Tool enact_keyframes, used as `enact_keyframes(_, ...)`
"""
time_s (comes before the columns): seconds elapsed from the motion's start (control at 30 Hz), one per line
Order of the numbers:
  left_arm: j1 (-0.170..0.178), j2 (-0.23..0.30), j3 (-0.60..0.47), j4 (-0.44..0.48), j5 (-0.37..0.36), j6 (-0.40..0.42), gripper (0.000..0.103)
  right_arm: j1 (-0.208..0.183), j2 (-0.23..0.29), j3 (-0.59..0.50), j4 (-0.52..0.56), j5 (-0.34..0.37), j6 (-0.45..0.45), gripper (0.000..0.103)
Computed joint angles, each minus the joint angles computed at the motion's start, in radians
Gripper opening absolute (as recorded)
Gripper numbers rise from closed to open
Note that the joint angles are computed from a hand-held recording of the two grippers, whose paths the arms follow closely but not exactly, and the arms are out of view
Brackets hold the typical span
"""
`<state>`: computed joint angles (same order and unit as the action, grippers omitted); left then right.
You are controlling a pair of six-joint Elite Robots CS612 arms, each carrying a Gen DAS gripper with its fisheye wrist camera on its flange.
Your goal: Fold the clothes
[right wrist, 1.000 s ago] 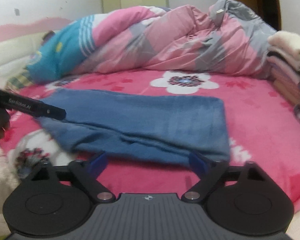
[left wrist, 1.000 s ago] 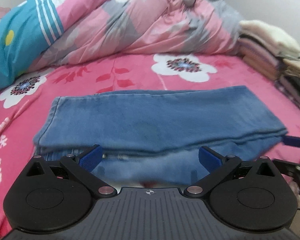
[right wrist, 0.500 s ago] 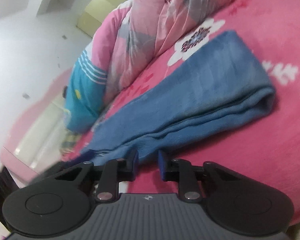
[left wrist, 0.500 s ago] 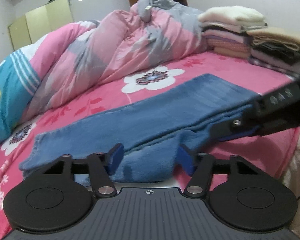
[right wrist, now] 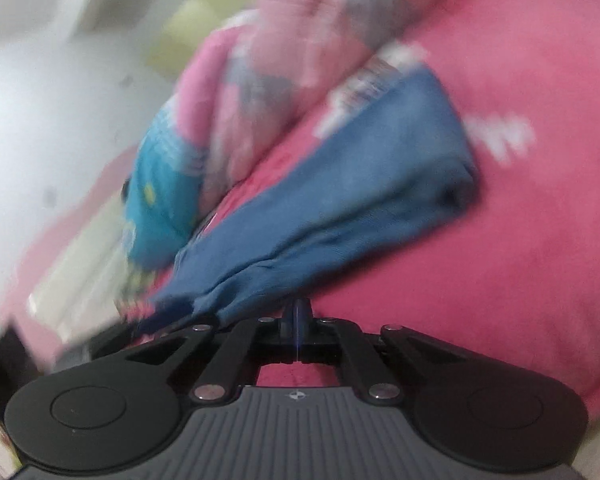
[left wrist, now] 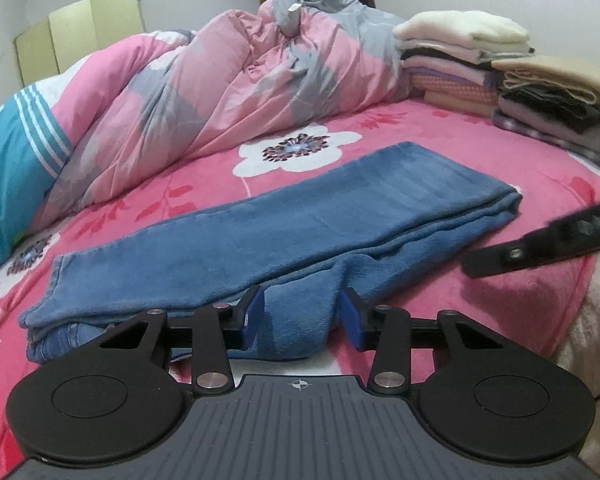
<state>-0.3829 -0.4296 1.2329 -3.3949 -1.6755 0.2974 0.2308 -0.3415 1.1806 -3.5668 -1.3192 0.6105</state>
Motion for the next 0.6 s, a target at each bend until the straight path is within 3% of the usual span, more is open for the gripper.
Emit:
enact_keyframes(0.1,0.005,0.001,-0.010,0.018,-0.008,-0.050,0.043,0.023,-0.017,-0.004,0.020,-0.089,-0.210,0.005)
enact_keyframes(0.23,0.010,0.001,-0.016,0.033,-0.009,-0.092,0.044,0.041,0.001,-0.071,0.076,-0.150,-0.325,0.031)
enact_keyframes(0.33,0.010,0.002,-0.016,0.034,-0.006,-0.094,0.044,0.057,0.019,-0.125,0.159,-0.200,-0.430,0.031)
enact_keyframes(0.43,0.011,0.003,-0.016,0.036,-0.007,-0.092,0.044,0.066,0.028,-0.149,0.228,-0.233,-0.463,0.032)
enact_keyframes(0.6,0.014,0.007,-0.019,0.036,-0.019,-0.091,0.044,0.077,0.021,-0.136,0.236,-0.259,-0.530,0.030)
